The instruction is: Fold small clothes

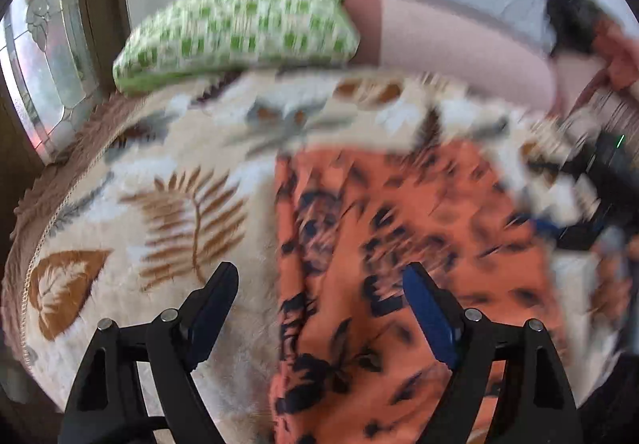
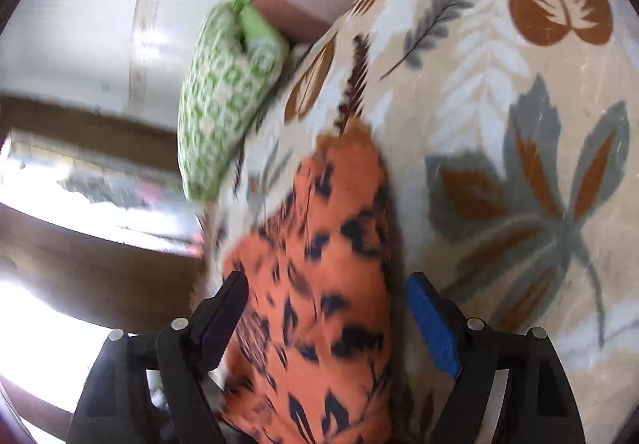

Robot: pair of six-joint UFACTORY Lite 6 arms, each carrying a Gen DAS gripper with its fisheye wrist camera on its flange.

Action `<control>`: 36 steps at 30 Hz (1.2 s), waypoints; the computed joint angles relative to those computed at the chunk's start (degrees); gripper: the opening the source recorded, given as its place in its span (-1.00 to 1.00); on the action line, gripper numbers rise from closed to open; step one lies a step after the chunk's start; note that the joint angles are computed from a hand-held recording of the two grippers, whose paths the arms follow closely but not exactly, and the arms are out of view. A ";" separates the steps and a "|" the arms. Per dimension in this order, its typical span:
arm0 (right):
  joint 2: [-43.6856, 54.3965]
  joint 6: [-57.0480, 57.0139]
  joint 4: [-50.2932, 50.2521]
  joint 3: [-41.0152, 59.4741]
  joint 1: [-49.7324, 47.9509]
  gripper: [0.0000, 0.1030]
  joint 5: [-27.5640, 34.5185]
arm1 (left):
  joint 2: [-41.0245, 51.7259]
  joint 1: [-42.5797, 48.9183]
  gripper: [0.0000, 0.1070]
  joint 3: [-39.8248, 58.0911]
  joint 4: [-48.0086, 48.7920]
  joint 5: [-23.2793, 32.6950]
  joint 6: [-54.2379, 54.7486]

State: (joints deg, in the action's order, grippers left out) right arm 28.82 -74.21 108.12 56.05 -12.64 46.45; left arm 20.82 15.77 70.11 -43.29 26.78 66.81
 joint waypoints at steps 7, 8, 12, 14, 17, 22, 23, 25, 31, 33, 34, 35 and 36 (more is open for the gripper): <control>6.81 11.21 -13.43 15.70 9.43 -0.49 -14.31 | 5.50 1.47 0.63 1.26 -0.22 -0.20 -0.16; 7.61 13.02 -16.35 16.69 10.63 -0.49 -17.96 | 5.83 1.24 0.63 1.34 -0.43 -0.24 -0.10; 8.42 6.33 -8.40 14.14 8.75 -0.25 -13.73 | 5.64 0.73 0.63 1.26 -0.40 -0.57 -1.02; 4.59 4.27 -7.01 8.89 6.96 0.57 -10.25 | 6.15 1.11 0.63 1.73 -0.99 -0.09 -0.40; -3.14 -1.58 0.49 -0.07 6.97 0.66 -8.57 | 5.69 1.74 0.63 1.29 -1.40 0.35 0.21; -1.44 -1.52 1.21 -5.24 9.66 0.19 -5.69 | 6.08 1.80 0.63 1.62 -1.50 0.38 0.76; -0.92 -0.84 1.72 -5.50 10.89 -0.41 -6.38 | 6.04 1.83 0.63 1.56 -1.42 0.25 1.02; -6.51 -3.28 3.75 -7.34 13.51 -0.43 -10.81 | 5.64 1.95 0.63 1.35 -0.91 0.06 0.94; -5.72 -11.04 10.72 -7.83 16.38 -0.22 -17.08 | 4.70 1.52 0.63 0.97 -0.37 0.25 -0.03; -10.84 -5.43 5.33 -9.43 17.09 0.50 -20.43 | 4.56 3.97 0.63 3.07 -0.84 5.61 -0.14; -12.66 -4.83 4.23 -9.87 17.64 0.56 -22.14 | 3.99 6.12 0.62 3.75 -2.62 8.90 1.29; -16.25 -5.57 4.87 -11.43 18.55 0.56 -25.30 | 3.34 8.23 0.62 3.81 -5.07 11.49 3.57; -19.11 -6.06 5.89 -12.53 19.14 0.56 -28.07 | 2.88 11.35 0.62 3.99 -7.89 14.99 6.28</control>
State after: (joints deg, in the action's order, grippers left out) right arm 9.71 -80.27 114.01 43.52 6.51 18.38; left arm 23.70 27.13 74.10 -51.18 41.77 73.10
